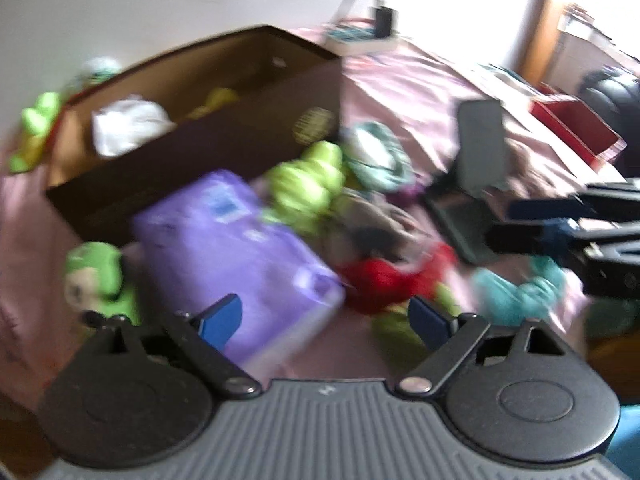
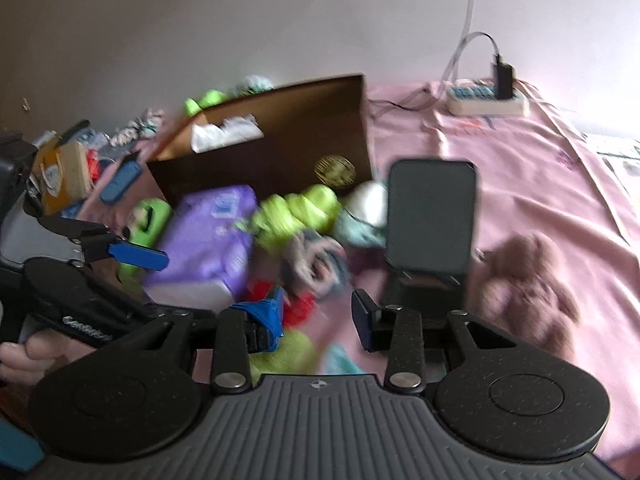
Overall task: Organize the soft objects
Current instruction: 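Withdraw both grippers from the box toward the remaining soft items, then grasp the teal mesh scrunchie with the right gripper while the left grasps the green sock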
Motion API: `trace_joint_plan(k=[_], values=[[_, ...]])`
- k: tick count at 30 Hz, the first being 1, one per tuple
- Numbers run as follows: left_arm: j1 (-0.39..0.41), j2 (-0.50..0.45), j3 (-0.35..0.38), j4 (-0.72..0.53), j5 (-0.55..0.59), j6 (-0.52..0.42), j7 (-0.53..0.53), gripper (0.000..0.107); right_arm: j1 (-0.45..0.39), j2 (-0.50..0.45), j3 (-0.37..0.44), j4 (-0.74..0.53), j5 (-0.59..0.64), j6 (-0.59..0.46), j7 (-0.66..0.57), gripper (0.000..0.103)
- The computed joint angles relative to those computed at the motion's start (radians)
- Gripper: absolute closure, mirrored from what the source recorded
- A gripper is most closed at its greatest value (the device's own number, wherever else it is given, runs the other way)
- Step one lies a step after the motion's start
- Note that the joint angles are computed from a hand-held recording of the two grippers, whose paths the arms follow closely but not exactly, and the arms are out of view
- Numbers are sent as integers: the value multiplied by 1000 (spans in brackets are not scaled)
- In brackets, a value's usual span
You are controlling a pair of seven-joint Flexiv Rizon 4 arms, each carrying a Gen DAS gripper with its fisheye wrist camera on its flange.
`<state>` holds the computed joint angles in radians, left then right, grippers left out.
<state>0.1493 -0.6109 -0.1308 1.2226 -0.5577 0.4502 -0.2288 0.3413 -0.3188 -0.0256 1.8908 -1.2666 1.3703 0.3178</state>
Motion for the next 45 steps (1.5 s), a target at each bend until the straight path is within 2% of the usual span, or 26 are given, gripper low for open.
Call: trace_joint_plan(k=[7,14,17,20,24,26,28,29,33,35,38,39,40,45], values=[[-11,9,6,15,38,-117,53,11,-10,62,52,108,160,-78,-63,82],[-39,-1,20,15,78,-129,44,11,-14,92,67,183,257,-73,-58,82],[-48,-13,23,0,96,-150,25,11,-23,109,62,217,267,-32,-18,81],[-58,-17,26,-2,110,-150,9,10,-41,118,80,245,357,15,-33,81],[-70,-26,29,-7,129,-145,-23,11,-47,98,75,286,485,194,-40,81],[-74,-28,29,-6,135,-136,-32,11,-49,71,86,281,561,251,-63,81],[-76,-31,29,-5,138,-129,-38,11,-23,54,62,277,604,284,-51,81],[-77,-32,29,-5,142,-128,-41,11,14,49,19,281,613,306,-24,81],[-78,-32,28,1,145,-112,-45,11,242,44,-237,321,685,384,71,80],[-74,-37,27,-5,142,-117,-53,11,297,30,-290,321,739,404,84,79],[-69,-40,25,-3,135,-112,-57,15,255,16,-229,272,767,336,56,78],[-67,-36,23,6,130,-99,-51,21,243,11,-212,254,772,314,34,78],[-65,-30,21,18,125,-83,-40,31,234,6,-197,232,777,285,11,78],[-57,-23,14,33,106,-69,-17,41,207,-17,-147,135,753,127,-69,77]])
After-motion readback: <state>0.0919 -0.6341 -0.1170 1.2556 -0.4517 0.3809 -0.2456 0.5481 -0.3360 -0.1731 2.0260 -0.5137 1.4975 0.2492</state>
